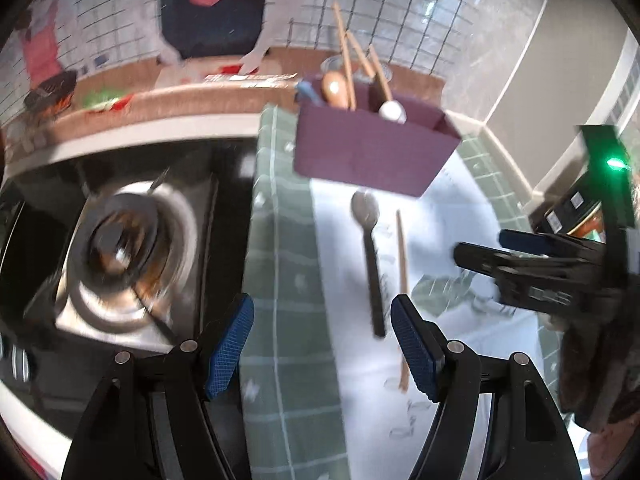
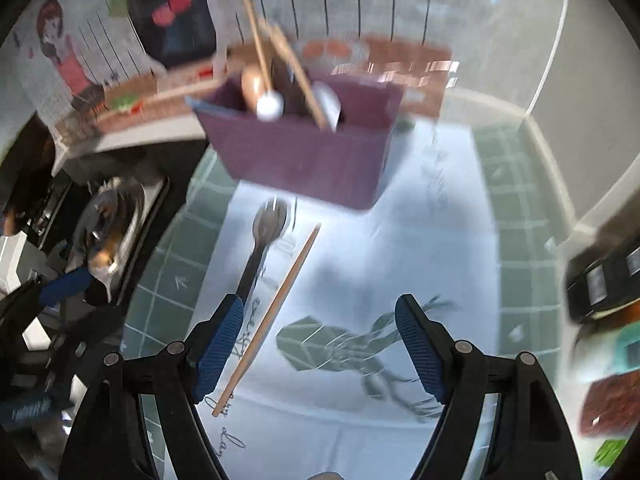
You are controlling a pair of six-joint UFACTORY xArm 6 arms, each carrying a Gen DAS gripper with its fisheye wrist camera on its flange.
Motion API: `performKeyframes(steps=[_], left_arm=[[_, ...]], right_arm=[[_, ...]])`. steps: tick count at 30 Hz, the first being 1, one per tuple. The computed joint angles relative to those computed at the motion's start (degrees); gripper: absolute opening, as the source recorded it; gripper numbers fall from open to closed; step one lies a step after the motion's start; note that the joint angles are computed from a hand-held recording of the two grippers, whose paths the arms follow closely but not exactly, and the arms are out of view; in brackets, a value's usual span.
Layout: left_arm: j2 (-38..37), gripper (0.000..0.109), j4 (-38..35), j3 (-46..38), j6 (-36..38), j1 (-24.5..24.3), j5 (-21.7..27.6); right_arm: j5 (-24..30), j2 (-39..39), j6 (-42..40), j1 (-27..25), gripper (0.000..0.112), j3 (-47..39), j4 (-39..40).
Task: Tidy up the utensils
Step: 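Grasp the last chopstick with the right tool while the left tool grasps the black-handled spoon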
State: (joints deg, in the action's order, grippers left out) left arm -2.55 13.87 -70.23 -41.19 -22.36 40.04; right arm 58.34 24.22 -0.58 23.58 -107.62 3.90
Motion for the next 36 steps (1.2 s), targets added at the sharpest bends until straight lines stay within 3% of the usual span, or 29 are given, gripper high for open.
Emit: performKeyframes(steps=[2,4,5,17,22,24,30,36], left_arm=[[-1.89,0.072,1.3,2.16,-1.85,-0.58,0.56],[-3.14,0.072,2.03,3.46,-3.01,-0.9,0.91],[-3.86,0.072,2.44,4.13,-3.89,-1.06,1.29],[-5.63,0.072,4.21,5.18,-6.03,-1.82,4.14],[-4.23,0.072,3.46,3.72,-4.83,-2.02,4.65],[-3.15,0.072,2.65,2.7,-3.79,-2.05,4.87],[1.31,0.073,-0.91,-1.56,-0.18,-1.45,5.1],[10.97,0.073,-12.77,-10.56,8.56,1.49,3.79]], right_arm=[[-0.53,0.9,1.23,0.99,0.07,1.02,-1.14],[0.13,2.95,2.62,1.77,0.049,0.01,-1.57],[0.44,3.6,3.15,1.9,0.046,-0.39,-1.54],[-1.89,7.22,7.74,4.52,0.044,-1.93,-7.12],[-3.05,4.41,3.9,4.15,0.012,2.0,-6.34],[-3.81,1.72,0.02,3.65,0.006,5.78,-4.37],[-6.31,-7.02,-3.95,-0.2,0.005,16.84,-0.21],[-9.34,-13.85,-5.07,-4.66,0.004,23.86,3.47]])
